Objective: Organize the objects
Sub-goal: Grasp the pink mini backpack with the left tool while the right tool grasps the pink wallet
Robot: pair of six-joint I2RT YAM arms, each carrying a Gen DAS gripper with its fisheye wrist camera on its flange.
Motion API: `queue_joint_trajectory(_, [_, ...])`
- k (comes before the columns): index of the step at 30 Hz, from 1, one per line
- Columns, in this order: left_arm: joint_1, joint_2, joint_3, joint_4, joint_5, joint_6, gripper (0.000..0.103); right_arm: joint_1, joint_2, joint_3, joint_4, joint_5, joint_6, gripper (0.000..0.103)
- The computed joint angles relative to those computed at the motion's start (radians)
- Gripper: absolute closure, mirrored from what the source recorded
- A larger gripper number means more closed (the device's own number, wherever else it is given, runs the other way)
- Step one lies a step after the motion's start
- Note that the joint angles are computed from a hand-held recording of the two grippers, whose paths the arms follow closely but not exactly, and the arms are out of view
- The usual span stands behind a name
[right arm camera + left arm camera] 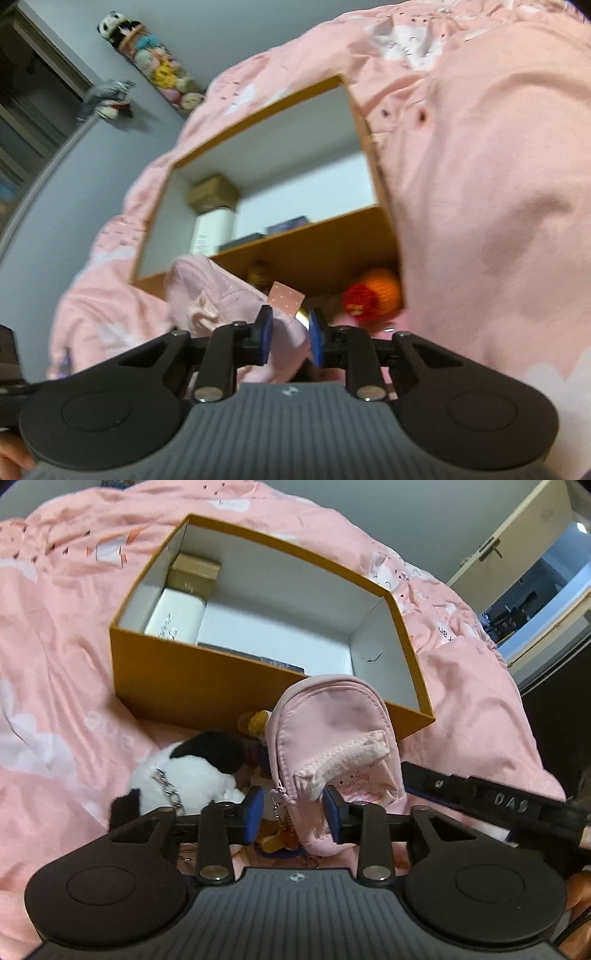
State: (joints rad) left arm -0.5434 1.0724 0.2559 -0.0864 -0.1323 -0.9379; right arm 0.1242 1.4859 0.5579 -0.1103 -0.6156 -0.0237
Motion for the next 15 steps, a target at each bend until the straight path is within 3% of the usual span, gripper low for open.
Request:
queue_joint_trajectory(8, [0.027, 0.179, 0.031, 0.151, 0.032, 0.003, 0.057, 0.018, 0.076, 0.01, 0.046, 0.064, -0.058, 0.08])
queue_joint_trajectory(9, [0.023, 0.193, 0.034, 0.159, 0.026, 0.006, 0.059, 0.017, 0.09, 0.014, 0.055, 0.066, -0.06, 0.08])
queue_joint_trajectory(11, [0.018, 0.202, 0.031, 0.18, 0.027, 0.013, 0.072, -0.003, 0.1, 0.016, 0.048, 0.055, -0.075, 0.08])
queue_joint_trajectory(15, [-0.004, 0.131, 0.024, 0.132, 0.0, 0.017, 0.078, -0.018, 0.105, 0.026, 0.024, 0.068, -0.097, 0.074])
